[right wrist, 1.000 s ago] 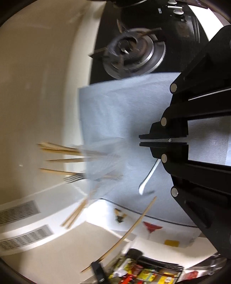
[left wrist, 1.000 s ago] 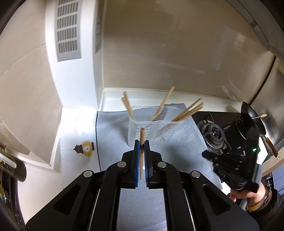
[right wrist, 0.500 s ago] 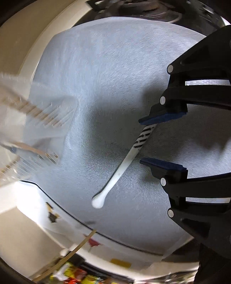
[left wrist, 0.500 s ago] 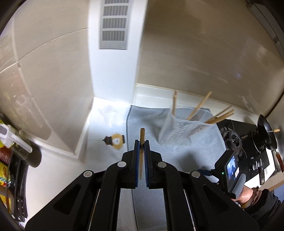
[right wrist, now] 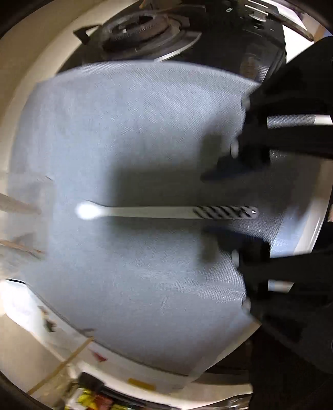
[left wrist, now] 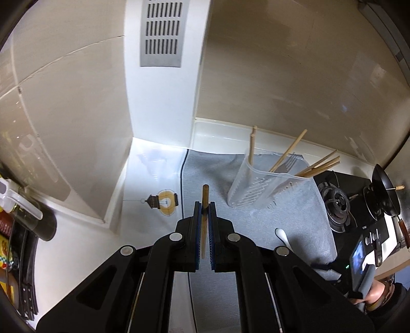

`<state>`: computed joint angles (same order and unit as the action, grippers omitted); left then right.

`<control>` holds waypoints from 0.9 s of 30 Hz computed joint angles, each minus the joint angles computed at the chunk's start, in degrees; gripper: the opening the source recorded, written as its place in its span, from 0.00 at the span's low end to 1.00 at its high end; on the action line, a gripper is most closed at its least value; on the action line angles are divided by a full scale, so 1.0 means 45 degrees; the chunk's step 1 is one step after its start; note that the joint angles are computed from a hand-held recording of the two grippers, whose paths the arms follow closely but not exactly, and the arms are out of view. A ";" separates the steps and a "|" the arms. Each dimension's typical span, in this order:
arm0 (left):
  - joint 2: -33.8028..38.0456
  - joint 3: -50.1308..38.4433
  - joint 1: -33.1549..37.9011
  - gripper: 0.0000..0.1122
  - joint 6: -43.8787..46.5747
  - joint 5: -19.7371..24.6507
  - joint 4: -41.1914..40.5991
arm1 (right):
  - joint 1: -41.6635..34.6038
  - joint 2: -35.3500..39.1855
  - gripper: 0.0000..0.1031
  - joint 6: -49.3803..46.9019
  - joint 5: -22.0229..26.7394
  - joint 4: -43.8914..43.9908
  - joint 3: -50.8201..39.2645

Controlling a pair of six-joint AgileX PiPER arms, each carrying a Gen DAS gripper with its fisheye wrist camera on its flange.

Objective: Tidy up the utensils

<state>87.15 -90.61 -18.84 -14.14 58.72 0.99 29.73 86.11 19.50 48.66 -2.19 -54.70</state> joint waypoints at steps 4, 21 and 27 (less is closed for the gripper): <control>0.0168 -0.0157 -0.0132 0.05 0.0055 -0.0019 -0.0104 | -0.0176 0.1307 0.42 0.0057 -0.0941 0.0164 -0.1323; 0.0373 -0.0243 -0.0345 0.05 0.0119 -0.0029 -0.0269 | -0.0140 0.1926 0.17 0.0307 -0.1422 0.0319 -0.2378; 0.0712 -0.0699 -0.0889 0.05 0.0344 -0.0043 -0.0364 | -0.0503 -0.1000 0.17 0.0094 -0.2678 0.0998 -0.0354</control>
